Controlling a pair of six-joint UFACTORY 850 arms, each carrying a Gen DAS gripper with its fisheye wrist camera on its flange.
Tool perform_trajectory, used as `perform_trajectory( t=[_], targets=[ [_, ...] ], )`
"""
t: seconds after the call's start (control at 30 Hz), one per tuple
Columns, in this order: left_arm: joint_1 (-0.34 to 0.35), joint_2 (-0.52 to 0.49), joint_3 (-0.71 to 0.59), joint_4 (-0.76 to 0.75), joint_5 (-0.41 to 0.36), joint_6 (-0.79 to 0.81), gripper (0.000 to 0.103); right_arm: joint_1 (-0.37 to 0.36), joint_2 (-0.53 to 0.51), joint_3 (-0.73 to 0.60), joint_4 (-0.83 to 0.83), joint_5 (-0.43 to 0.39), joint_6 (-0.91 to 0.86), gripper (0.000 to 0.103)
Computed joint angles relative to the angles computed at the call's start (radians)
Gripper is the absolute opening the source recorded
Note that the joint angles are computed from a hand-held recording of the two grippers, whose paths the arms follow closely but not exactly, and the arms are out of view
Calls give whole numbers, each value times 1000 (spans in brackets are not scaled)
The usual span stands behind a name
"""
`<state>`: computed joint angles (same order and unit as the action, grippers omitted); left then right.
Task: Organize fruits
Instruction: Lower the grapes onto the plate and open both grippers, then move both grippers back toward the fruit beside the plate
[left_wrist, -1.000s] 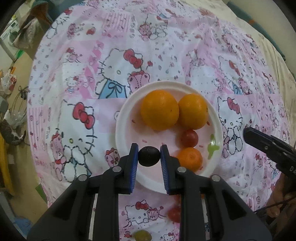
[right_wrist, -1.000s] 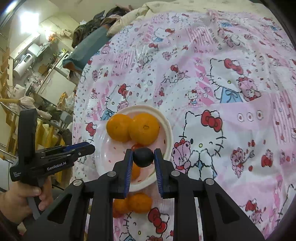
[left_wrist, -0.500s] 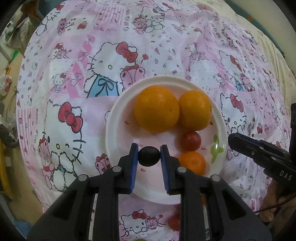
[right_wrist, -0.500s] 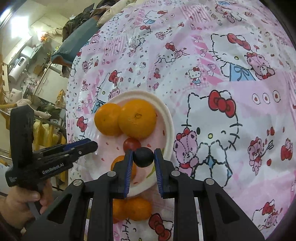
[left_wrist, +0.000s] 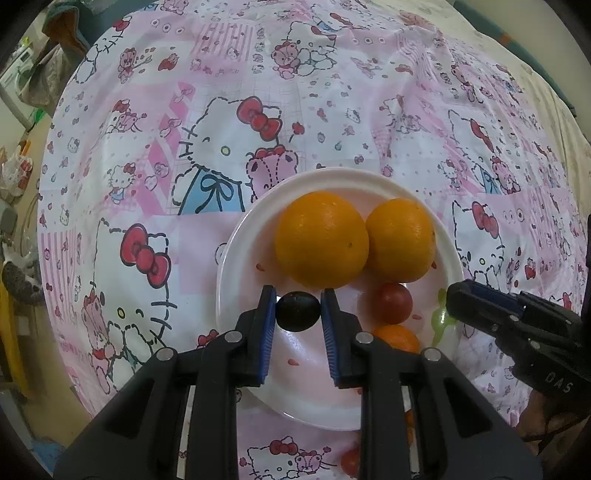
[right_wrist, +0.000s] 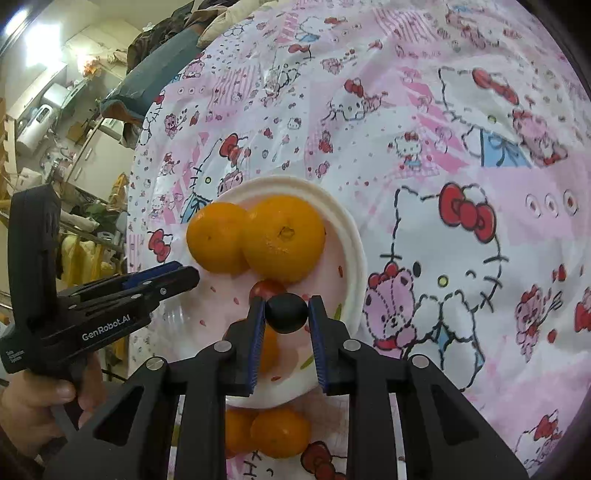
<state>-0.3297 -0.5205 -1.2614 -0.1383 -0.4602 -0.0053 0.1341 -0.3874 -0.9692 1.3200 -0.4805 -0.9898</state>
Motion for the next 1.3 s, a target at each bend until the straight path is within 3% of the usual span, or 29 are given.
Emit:
perform_trajectory(
  t=[0.37,0.43,0.47,0.53,0.8,0.9,1.1,1.3],
  targets=[
    [-6,1,1,23,4,-12,21,-1,-5,-11,-12,-9,23,28],
    [-6,2,1,25,2,-13,22,-1,-2,-9,-15,-5,30,33],
    [-5,2,2,23,2,-12,26,-2,1,-7,-10,-5,25,36],
    [-6,5,5,29,9,-21,38,-4,10,0,6,1,12,52],
    [-1,41,32,13,44,-27,75,-15,41,13,41,7,-15,68],
    [2,57,47,-7,60,-13,78,-24,55,20,57,8,-23,75],
    [5,110,96,-56,116,8,78,-38,101,38,51,18,-7,76],
    [-7,178,153,50,171,-101,78,-38,175,83,59,54,-14,76]
  ],
)
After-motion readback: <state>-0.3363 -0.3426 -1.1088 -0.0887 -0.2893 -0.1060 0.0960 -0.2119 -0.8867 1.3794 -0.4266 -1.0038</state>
